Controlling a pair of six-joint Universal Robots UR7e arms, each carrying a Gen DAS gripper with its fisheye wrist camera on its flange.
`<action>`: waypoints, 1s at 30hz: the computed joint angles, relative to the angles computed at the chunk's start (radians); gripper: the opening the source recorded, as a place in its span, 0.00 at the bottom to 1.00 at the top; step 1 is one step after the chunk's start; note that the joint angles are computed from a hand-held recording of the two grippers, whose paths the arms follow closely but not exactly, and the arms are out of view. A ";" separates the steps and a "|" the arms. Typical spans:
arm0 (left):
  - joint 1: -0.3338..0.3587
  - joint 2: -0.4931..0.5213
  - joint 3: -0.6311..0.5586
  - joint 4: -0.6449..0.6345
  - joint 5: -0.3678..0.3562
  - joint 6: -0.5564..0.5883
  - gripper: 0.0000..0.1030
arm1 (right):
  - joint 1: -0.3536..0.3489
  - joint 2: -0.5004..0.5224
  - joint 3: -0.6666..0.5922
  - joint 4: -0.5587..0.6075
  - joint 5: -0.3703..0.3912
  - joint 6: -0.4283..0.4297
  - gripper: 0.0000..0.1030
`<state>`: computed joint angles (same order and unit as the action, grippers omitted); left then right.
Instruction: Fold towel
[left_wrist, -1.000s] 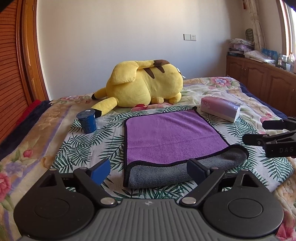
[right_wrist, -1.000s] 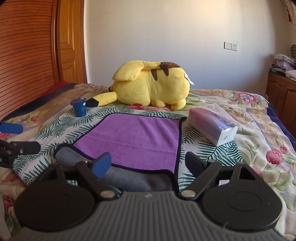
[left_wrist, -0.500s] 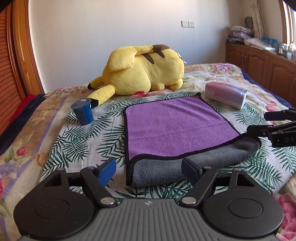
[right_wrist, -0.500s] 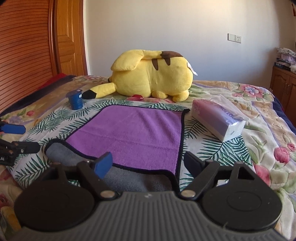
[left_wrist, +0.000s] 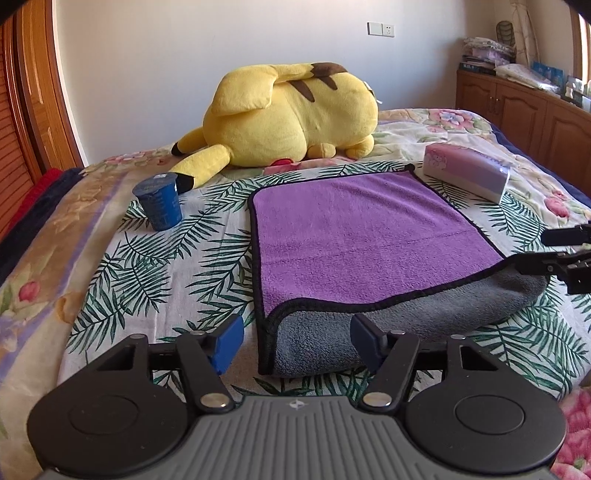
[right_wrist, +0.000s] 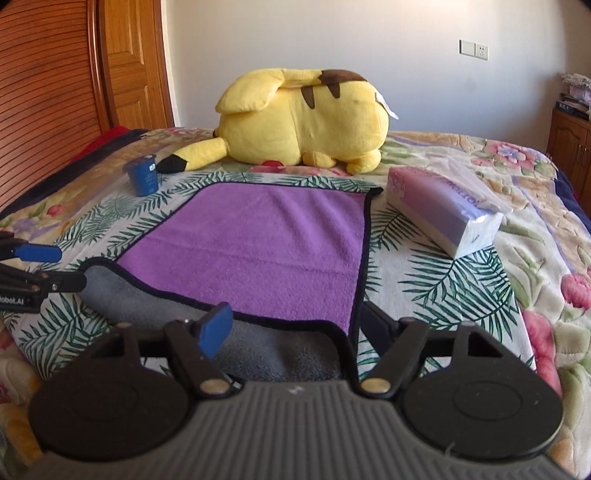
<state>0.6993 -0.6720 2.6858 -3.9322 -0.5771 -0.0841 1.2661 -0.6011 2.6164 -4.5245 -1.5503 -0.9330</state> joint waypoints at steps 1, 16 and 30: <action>0.012 -0.001 -0.006 -0.009 -0.009 0.015 0.43 | -0.001 -0.003 -0.002 0.008 -0.003 0.002 0.72; 0.120 -0.036 -0.052 -0.005 -0.107 0.064 0.21 | -0.010 -0.062 -0.037 0.147 -0.048 0.031 0.69; 0.124 -0.028 -0.051 0.036 -0.107 0.037 0.03 | -0.026 -0.124 -0.040 0.289 -0.063 0.076 0.61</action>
